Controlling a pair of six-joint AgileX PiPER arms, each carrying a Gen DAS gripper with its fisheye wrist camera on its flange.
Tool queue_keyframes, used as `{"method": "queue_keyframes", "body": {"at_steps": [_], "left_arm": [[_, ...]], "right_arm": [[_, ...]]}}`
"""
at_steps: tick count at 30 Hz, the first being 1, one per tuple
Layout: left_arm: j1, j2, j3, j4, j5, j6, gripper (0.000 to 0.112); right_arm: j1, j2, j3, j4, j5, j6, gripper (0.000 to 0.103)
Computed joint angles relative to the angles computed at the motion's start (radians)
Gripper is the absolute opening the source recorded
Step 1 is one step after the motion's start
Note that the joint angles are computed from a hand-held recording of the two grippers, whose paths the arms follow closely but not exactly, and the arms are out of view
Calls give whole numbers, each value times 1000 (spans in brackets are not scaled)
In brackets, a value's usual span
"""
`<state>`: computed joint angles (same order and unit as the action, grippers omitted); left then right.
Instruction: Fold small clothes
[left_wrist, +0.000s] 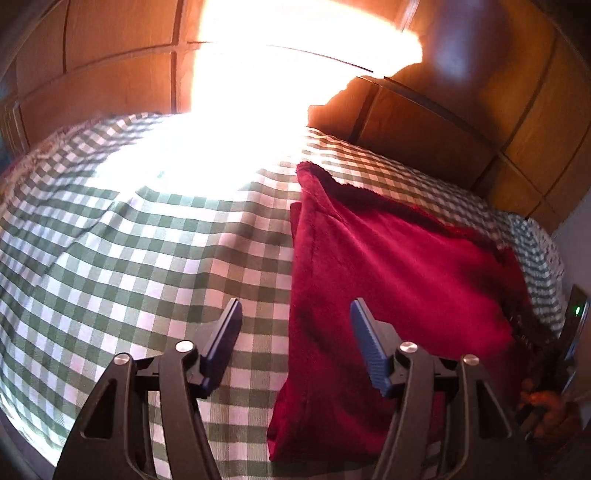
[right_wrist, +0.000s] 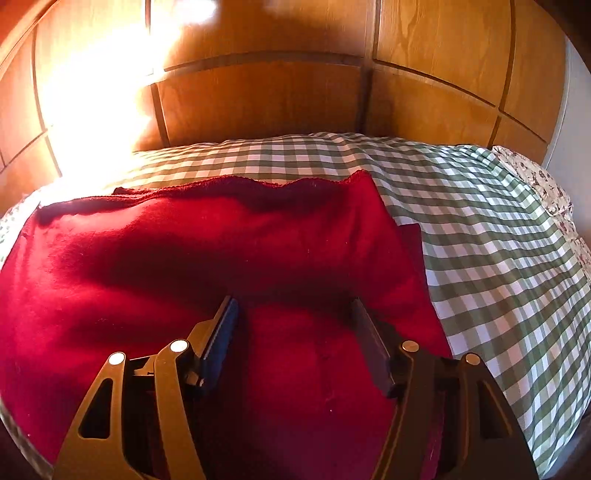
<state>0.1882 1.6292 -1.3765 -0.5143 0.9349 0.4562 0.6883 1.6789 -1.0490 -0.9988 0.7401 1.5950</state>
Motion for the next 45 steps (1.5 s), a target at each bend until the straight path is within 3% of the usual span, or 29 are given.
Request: {"method": "queue_keyframes", "body": {"at_steps": [2,4,10,11,12,13,16,19,21,25,28,31,36,40,44,45], "left_arm": [[35,99,-116,-57,91,-14,46],[50,174,-204,-99,148,-29,46],[10,326,-384,-128,222,-100,46],[-2,347,-404,-129,231,-110,43],[-15,362,-414,-127,232,-116,33],[-35,364,-416,-101,214,-130,11],[-51,233,-265,-155,55,-40,7],[-150,196,-205,63,-78,-115,8],[-193,256,-231,207,-62,-215,10],[-224,224,-179,296,-135,-344,37],[-221,123,-78,220,-240,-278,37],[-258,64,-21,171,-297,-169,35],[-325,91,-71,127,-250,-63,35],[-389,146,-145,229,-250,-96,54],[-443,277,-287,341,-192,-123,59],[-451,305,-304,352,-185,-125,59]], "right_arm": [[5,0,3,-9,2,12,63],[6,1,4,-13,1,19,63],[6,0,12,-28,-4,36,63],[6,-1,13,-30,-5,39,63],[6,-1,15,-32,-6,42,63],[7,-2,15,-34,-6,43,63],[6,-3,18,-37,-9,47,63],[5,-1,16,-36,-8,43,63],[5,-4,15,-30,-9,38,63],[-13,-13,-32,81,3,-113,63],[-61,-43,-88,212,-44,-269,62],[-70,-16,-183,215,-37,-343,61],[-127,183,-477,371,28,-625,61],[-181,318,-647,529,93,-806,61],[-179,336,-655,536,87,-838,28],[-175,332,-646,528,78,-837,25]]}}
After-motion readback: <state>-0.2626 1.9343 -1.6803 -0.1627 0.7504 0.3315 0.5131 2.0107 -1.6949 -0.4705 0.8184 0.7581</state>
